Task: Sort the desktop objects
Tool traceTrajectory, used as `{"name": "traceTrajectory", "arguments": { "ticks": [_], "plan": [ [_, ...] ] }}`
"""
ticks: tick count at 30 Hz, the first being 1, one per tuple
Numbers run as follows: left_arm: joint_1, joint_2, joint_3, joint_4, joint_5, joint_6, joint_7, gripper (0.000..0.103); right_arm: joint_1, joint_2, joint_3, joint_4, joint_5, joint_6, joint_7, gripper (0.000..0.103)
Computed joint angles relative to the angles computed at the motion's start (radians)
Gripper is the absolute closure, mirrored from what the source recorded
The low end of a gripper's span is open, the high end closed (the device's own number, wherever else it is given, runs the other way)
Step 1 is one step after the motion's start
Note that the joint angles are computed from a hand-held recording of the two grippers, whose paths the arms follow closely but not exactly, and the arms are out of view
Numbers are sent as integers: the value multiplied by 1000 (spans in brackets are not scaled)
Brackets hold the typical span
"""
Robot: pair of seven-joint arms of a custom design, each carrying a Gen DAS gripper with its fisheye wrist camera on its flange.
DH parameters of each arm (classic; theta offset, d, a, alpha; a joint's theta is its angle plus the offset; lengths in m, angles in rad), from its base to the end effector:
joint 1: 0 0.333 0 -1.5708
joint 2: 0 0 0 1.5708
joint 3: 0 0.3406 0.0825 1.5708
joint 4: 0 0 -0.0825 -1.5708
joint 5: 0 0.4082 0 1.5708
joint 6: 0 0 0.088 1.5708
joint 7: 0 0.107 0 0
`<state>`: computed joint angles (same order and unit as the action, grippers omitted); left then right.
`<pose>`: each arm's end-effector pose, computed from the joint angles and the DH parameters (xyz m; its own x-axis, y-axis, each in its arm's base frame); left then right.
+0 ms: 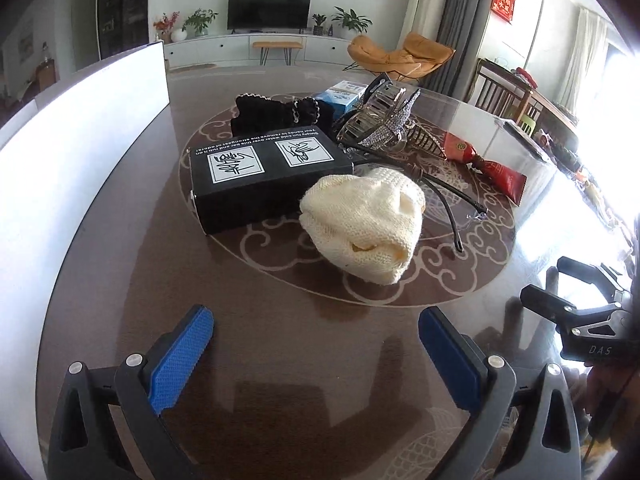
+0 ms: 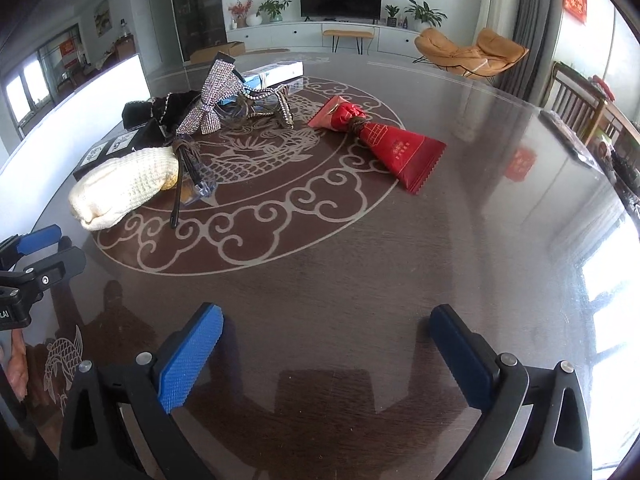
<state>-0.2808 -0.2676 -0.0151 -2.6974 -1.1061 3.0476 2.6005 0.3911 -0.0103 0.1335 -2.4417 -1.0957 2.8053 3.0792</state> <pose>0.4219 -0.0560 0.3642 -0.2831 -0.9530 0.1079 -0.7727 0.1600 -0.6143 0.4193 0.2917 0.3342 0.0016 -1.0000 0.0061 -0.8138 -0.0049 -0.5811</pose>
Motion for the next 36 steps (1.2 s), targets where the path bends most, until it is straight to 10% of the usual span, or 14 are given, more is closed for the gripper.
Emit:
{"name": "traceTrajectory", "arguments": {
  "ticks": [6, 19, 36],
  "plan": [
    [140, 12, -162, -42, 320, 67, -278, 0, 1, 2, -1, 1, -2, 0, 2, 0],
    [13, 9, -11, -60, 451, 84, -371, 0, 2, 4, -2, 2, -7, 1, 6, 0],
    [-27, 8, 38, -65, 501, 89, -406, 0, 2, 5, -3, 2, -10, 1, 10, 0]
  ]
}}
